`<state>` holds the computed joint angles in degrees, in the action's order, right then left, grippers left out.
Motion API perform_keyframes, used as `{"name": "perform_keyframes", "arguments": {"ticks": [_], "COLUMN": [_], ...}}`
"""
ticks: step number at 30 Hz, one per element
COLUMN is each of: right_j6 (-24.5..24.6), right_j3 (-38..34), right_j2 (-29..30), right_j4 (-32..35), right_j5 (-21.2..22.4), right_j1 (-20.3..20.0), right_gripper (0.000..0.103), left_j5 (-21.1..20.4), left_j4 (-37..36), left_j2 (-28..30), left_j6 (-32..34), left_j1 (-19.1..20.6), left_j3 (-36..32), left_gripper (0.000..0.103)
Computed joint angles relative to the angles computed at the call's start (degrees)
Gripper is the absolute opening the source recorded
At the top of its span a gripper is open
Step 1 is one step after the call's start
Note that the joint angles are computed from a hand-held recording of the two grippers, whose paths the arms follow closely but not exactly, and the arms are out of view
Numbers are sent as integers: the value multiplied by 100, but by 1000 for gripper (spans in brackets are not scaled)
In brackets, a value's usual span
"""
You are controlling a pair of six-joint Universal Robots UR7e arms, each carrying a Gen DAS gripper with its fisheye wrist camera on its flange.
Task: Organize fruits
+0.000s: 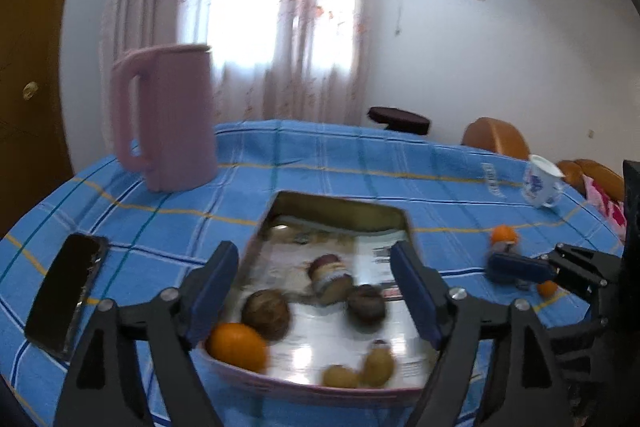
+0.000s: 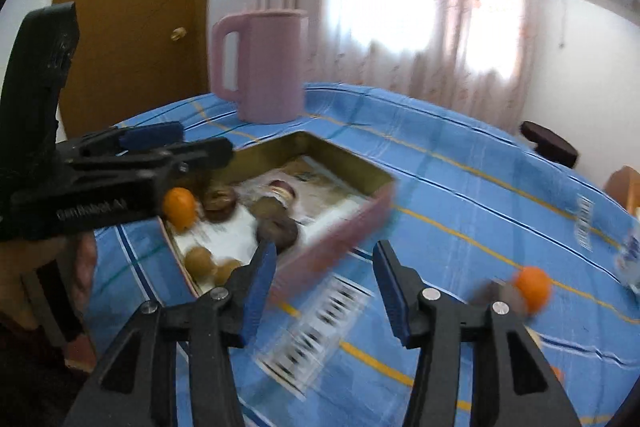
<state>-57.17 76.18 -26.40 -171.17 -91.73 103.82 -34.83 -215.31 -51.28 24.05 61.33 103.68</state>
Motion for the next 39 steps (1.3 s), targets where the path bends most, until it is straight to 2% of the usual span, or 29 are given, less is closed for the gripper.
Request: {"name": "perform_keyframes", "arguments": {"ticks": [5, 9, 11, 16, 19, 21, 23, 24, 25, 32, 35, 39], "right_j6": [-14, 349, 413, 689, 803, 931, 1047, 1082, 1093, 833, 928, 996], "right_j3": [277, 118, -1, -157, -367, -522, -658, -706, -694, -482, -495, -724], "right_j2": [-268, -345, -335, -383, -266, -218, -168, -160, -174, -226, -280, -149], "right_j4": [-963, -1090, -1043, -402, -46, 380, 668, 809, 847, 397, 328, 115], "right_j5": [-703, -1091, -1264, -1234, -1424, -1394, -1478, -1474, -1443, -1445, -1359, -1476], "right_j1": [-264, -476, -533, -618, -607, -649, -649, -653, -656, -631, -637, -597], "right_gripper": [52, 53, 53, 52, 52, 52, 48, 42, 39, 38, 38, 38], "left_j5": [-303, -438, -514, -542, -572, -599, -619, -639, -662, -754, -816, -888], "left_j4": [552, 940, 1187, 1574, 1835, 1971, 2086, 2119, 2187, 2597, 2763, 3027], "left_j2": [206, 409, 517, 779, 850, 905, 928, 951, 958, 1071, 1136, 1270], "left_j6": [-96, -136, -173, -202, -313, -363, -398, -419, -455, -545, -585, -730], "left_j1": [-140, -226, -240, -247, -217, -201, -193, -192, -187, -180, -169, -111], "left_j3": [-125, -309, -443, -758, -878, -955, -992, -1012, -1034, -1244, -1398, -1703], "left_gripper": [83, 83, 88, 89, 89, 89, 89, 89, 89, 89, 89, 89]}}
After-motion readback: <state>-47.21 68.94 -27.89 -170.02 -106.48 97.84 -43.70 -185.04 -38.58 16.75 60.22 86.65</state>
